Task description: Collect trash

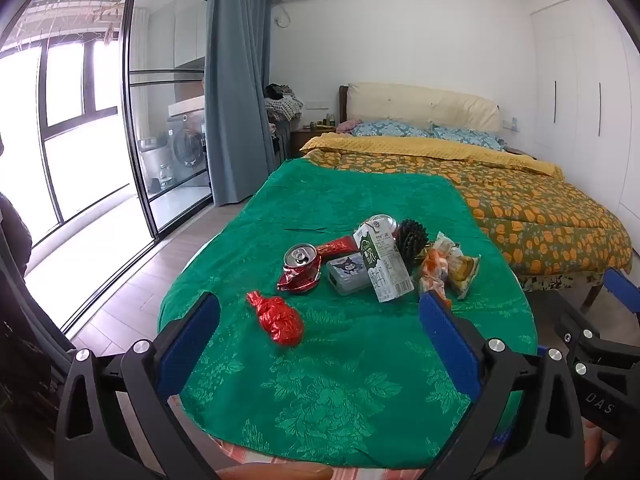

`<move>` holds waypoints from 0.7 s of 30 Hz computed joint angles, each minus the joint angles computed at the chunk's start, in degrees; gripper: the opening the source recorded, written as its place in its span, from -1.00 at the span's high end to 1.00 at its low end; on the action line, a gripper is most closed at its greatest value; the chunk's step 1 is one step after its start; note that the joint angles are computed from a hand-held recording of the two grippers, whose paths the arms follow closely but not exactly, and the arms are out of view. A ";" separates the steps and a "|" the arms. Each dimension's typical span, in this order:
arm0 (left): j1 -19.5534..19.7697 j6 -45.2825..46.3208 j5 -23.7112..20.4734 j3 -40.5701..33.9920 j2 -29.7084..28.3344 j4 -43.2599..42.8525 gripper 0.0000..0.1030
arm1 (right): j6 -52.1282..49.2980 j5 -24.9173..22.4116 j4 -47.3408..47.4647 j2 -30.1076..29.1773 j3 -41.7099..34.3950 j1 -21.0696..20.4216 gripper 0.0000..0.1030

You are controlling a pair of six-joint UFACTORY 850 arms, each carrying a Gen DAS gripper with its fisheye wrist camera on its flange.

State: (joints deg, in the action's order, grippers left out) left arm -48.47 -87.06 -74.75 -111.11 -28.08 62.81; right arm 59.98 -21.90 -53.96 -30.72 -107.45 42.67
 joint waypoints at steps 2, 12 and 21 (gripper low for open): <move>-0.08 0.11 -0.15 -0.13 -0.07 -0.02 -0.92 | 0.45 0.22 -0.46 -0.03 0.03 -0.01 -0.91; 0.12 0.32 0.44 0.22 -0.39 -0.71 -0.92 | 1.34 -0.07 -1.75 -0.44 -0.39 0.10 -0.91; 0.09 0.98 0.03 -0.81 -0.78 -0.99 -0.92 | 2.10 -0.17 -2.60 0.34 0.51 0.21 -0.91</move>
